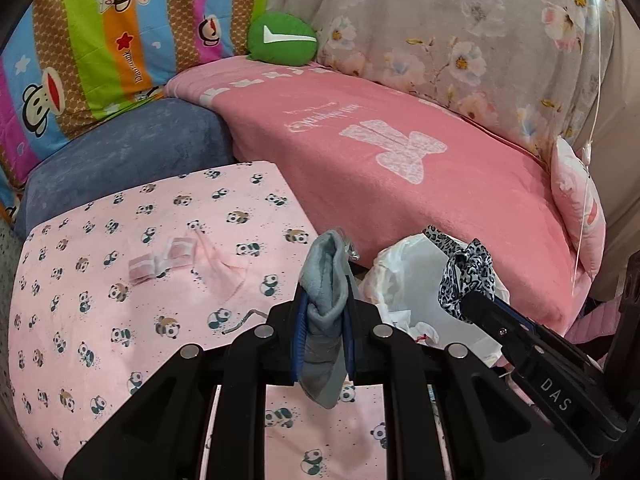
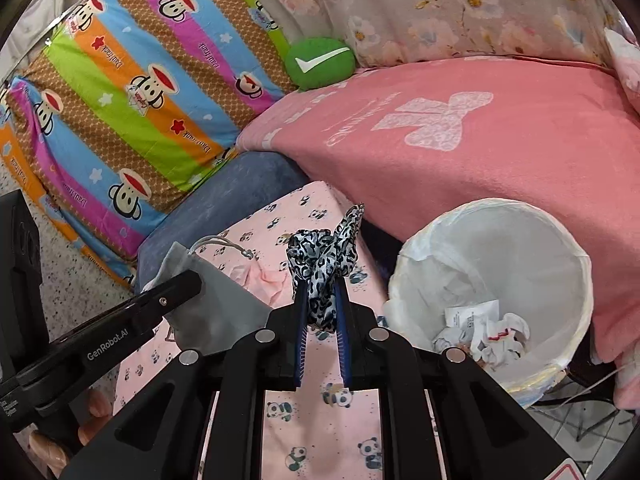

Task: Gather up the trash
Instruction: 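Carry the grey pouch and leopard scrunchie over the wastebasket and open both tools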

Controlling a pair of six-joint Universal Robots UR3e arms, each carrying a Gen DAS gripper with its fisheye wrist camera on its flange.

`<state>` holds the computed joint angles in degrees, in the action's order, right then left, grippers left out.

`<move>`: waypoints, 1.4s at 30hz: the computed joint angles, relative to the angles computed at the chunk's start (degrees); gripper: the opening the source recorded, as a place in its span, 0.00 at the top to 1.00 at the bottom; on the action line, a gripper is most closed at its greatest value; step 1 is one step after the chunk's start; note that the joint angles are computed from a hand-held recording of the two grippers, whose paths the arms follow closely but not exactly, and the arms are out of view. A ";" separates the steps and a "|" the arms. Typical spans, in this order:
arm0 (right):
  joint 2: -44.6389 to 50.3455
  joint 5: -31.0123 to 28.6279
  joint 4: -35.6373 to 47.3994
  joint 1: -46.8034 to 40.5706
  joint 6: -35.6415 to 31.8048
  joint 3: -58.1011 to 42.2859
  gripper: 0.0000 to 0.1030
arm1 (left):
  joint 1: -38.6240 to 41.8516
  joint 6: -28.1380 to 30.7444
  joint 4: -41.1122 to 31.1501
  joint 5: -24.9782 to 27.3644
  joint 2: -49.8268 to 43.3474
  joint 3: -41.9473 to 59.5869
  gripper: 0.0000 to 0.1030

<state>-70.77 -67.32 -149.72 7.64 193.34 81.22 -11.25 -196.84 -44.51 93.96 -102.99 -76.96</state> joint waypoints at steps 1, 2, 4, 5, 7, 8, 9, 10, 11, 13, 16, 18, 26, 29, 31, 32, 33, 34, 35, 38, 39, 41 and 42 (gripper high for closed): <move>-0.45 0.18 -0.09 -0.57 -0.16 0.58 0.87 | -0.85 -0.04 -0.62 0.20 -1.26 1.80 0.86; -1.22 0.47 -0.13 -1.62 -0.46 1.48 0.87 | -1.53 -0.03 -1.03 0.35 -2.27 3.15 0.86; -2.38 0.97 -0.10 -3.40 -1.12 2.86 0.87 | -2.78 0.06 -1.94 0.40 -4.37 6.03 0.86; -2.40 0.99 0.00 -3.78 -1.29 2.88 0.87 | -3.29 0.13 -2.35 0.33 -5.30 7.38 0.86; -2.91 1.27 0.29 -5.09 -1.92 3.42 0.87 | -4.39 0.38 -3.44 0.29 -7.53 10.57 0.86; -3.19 1.59 0.46 -5.96 -2.29 3.80 0.87 | -4.89 0.43 -3.93 0.27 -8.45 11.92 0.86; -3.35 1.78 0.45 -6.56 -2.52 4.14 0.87 | -5.36 0.52 -4.68 0.18 -9.66 13.71 0.86; -3.54 1.99 0.39 -7.30 -2.76 4.57 0.87 | -5.80 0.64 -5.48 -0.03 -10.86 15.51 0.86; -3.73 2.41 0.43 -8.30 -3.11 5.08 0.87 | -6.12 0.68 -5.90 -0.26 -11.72 16.73 0.86; -4.12 2.61 0.02 -9.25 -3.46 6.21 0.87 | -6.77 0.80 -7.19 -1.06 -13.90 19.89 0.85; -4.27 3.33 -0.13 -11.26 -4.12 7.32 0.87 | -7.68 0.77 -9.42 -1.86 -17.43 25.17 0.85; -4.30 3.47 -0.39 -11.63 -4.20 7.77 0.87 | -8.21 0.88 -10.56 -2.02 -19.56 28.31 0.85; -3.25 4.00 -0.38 -14.50 -4.87 8.27 0.87 | -9.97 0.89 -16.66 -2.53 -28.01 41.71 0.85; -2.82 3.92 -0.25 -14.98 -4.88 8.12 0.87 | -10.36 1.06 -18.65 -2.83 -30.93 46.57 0.84; -2.54 3.82 -0.18 -15.46 -5.04 8.02 0.87 | -10.53 1.23 -20.03 -3.25 -33.02 50.00 0.84; -2.21 3.51 -0.17 -15.60 -5.10 7.73 0.87 | -10.47 1.39 -21.00 -3.69 -34.05 51.79 0.84; -2.19 3.24 -0.23 -15.55 -5.06 7.74 0.87 | -10.48 1.46 -22.13 -4.00 -35.23 53.83 0.84; -1.94 3.14 -0.14 -15.59 -5.07 7.48 0.87 | -10.55 1.51 -22.93 -4.21 -36.36 55.75 0.84; -1.93 3.12 -0.16 -15.60 -5.05 7.55 0.87 | -10.60 1.60 -23.50 -4.21 -37.10 57.03 0.84; -1.37 2.59 0.09 -15.69 -5.39 6.94 0.87 | -10.65 1.54 -26.62 -4.59 -40.28 62.99 0.83; -1.29 2.49 0.09 -15.74 -5.45 6.87 0.87 | -10.48 1.51 -27.16 -4.88 -40.90 64.16 0.82; -1.04 2.31 0.32 -15.74 -5.36 6.46 0.87 | -10.46 1.15 -27.71 -4.40 -41.75 65.72 0.71; -1.10 2.23 0.41 -15.74 -5.33 6.45 0.87 | -10.66 0.74 -27.00 -3.32 -41.69 65.42 0.59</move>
<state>-71.87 -65.09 -149.31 -8.10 188.02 87.67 -21.91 -196.10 -71.51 90.64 -144.67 -11.55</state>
